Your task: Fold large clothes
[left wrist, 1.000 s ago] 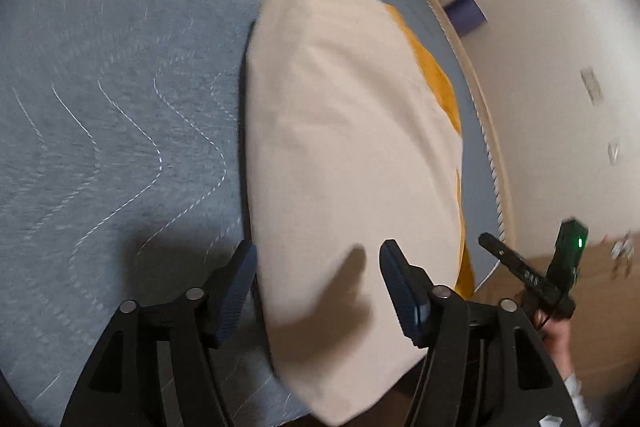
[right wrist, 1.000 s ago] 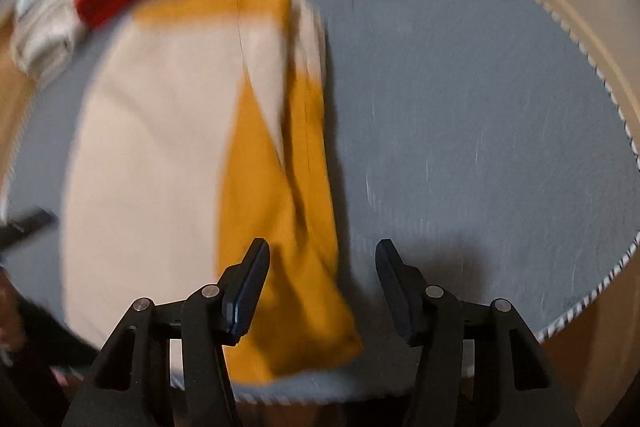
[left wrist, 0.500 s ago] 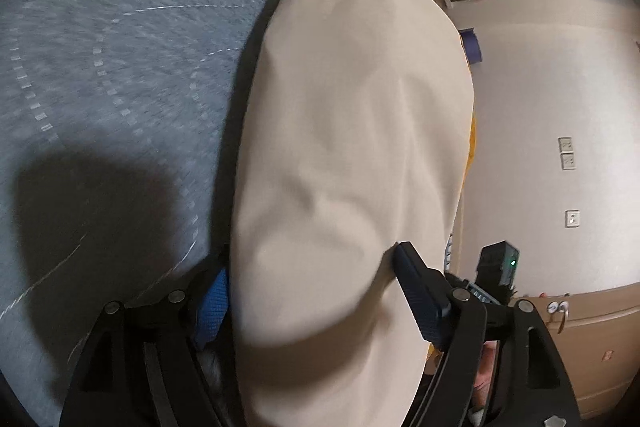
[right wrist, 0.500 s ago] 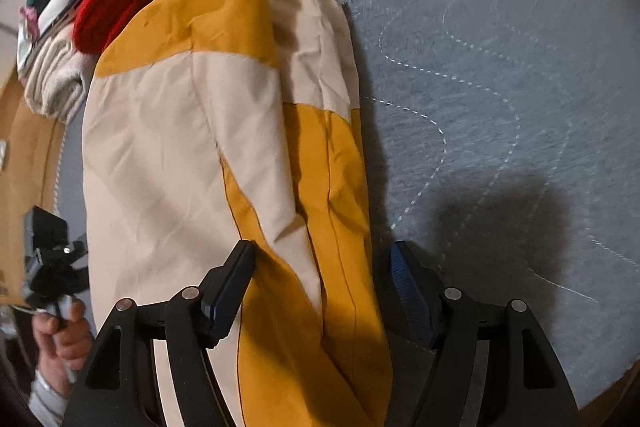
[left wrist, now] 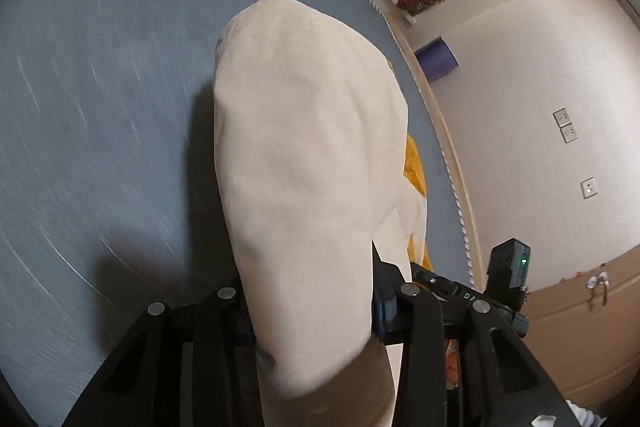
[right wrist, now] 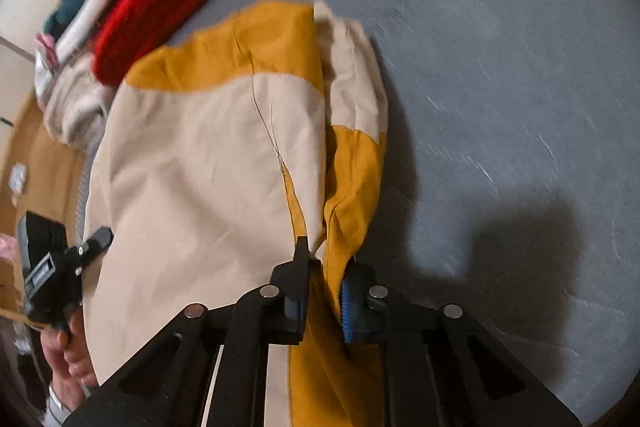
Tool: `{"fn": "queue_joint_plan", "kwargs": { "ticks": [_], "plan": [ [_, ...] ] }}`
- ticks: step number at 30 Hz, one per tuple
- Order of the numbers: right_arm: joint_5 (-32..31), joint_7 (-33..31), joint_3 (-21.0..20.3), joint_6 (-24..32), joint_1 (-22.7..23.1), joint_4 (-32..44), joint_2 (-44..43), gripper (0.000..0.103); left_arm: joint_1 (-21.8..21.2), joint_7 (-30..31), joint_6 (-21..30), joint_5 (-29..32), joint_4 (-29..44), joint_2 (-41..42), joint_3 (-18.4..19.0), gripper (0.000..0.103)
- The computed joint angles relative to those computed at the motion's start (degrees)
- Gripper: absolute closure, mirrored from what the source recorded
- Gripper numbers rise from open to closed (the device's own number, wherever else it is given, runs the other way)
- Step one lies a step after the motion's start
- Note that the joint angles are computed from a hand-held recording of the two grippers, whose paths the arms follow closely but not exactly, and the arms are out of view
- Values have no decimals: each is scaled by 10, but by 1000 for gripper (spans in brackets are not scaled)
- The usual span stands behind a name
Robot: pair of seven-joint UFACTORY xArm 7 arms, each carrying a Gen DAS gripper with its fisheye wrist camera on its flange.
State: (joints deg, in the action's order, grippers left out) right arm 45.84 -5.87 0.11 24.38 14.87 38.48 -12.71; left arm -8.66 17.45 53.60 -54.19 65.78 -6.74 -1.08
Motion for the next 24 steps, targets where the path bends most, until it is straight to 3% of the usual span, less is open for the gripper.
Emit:
{"fn": "queue_joint_plan", "kwargs": {
  "ticks": [5,8,11,12,14,18,21,22,23,24],
  "plan": [
    [34,-31,26,-42,23,109,88,91,49,-5,44,78,123,83,21,65],
    [36,-21,56,-61,23,174,145,92,85,-17,63,88,144,119,23,55],
    [-10,22,85,-69,13,203,178,92,114,-57,81,116,134,146,23,51],
    [-53,58,73,-66,30,222,202,92,124,-60,86,118,124,145,23,49],
    [-120,112,83,-44,20,242,220,90,137,-65,83,123,104,128,22,45],
    [-201,170,87,-24,19,267,239,85,142,-62,127,156,82,71,24,38],
    [-254,222,84,-14,20,268,231,74,129,-15,168,161,60,32,27,36],
    [-264,229,85,-13,19,260,222,70,114,-4,178,185,52,22,30,36],
    [-268,228,87,-10,16,251,213,67,114,5,166,233,34,10,9,35],
    [-266,224,91,-1,13,253,208,61,99,1,147,285,22,7,4,26]
  ]
}}
